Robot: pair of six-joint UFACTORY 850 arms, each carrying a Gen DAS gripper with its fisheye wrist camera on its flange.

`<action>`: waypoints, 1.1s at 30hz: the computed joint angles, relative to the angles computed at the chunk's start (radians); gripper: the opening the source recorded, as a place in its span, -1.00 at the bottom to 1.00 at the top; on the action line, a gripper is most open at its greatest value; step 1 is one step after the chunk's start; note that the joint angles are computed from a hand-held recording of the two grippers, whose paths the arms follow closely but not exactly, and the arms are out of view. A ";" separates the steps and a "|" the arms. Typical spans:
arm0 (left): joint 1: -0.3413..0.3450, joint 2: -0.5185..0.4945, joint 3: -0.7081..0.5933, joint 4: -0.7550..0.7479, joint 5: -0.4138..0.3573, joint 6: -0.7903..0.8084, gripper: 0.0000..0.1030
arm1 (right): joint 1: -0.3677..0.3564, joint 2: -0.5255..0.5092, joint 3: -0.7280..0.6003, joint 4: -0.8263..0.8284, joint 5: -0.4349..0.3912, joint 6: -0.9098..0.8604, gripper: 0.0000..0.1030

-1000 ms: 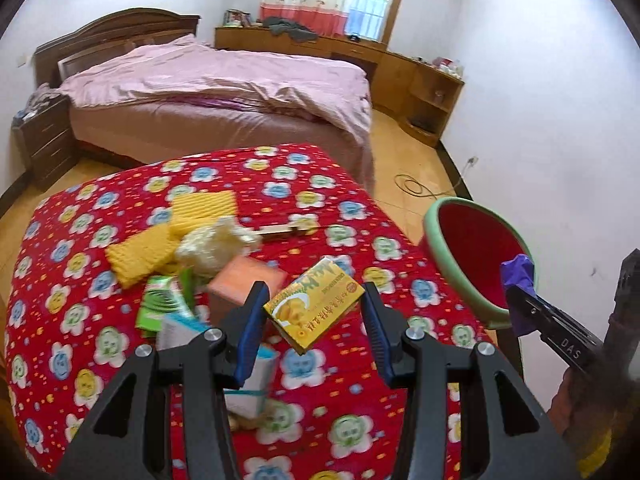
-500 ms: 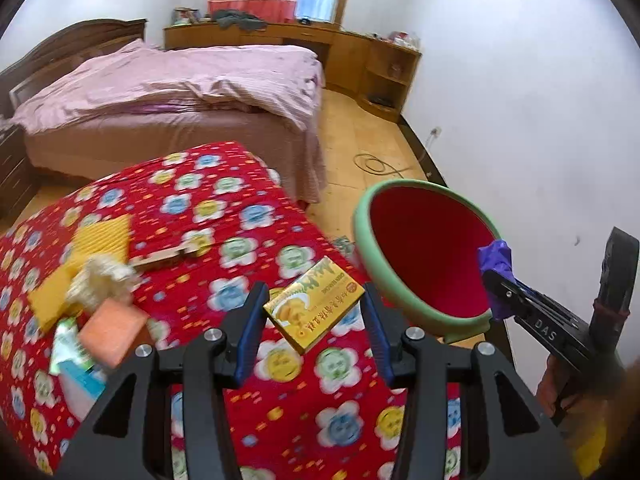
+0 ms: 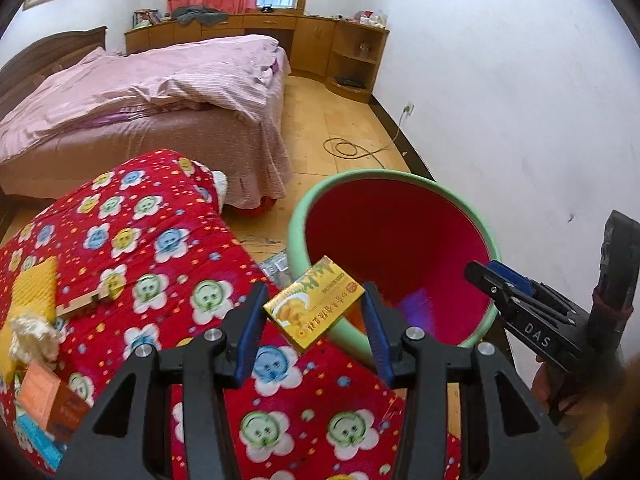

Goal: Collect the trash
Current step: 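Carry both items over the bin and open the right tool while the left tool holds the gold box, then open the left tool to drop the gold box into the bin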

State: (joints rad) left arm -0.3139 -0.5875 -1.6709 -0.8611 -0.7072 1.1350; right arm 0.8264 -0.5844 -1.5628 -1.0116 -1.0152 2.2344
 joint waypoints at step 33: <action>-0.033 0.007 0.022 -0.004 0.000 0.013 0.08 | 0.067 0.056 0.063 -0.022 -0.066 0.126 0.12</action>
State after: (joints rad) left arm -0.3474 -0.5803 -1.6492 -0.8652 -0.7067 1.1479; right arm 0.8929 -0.5286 -1.4994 -1.0337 -1.0815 2.3601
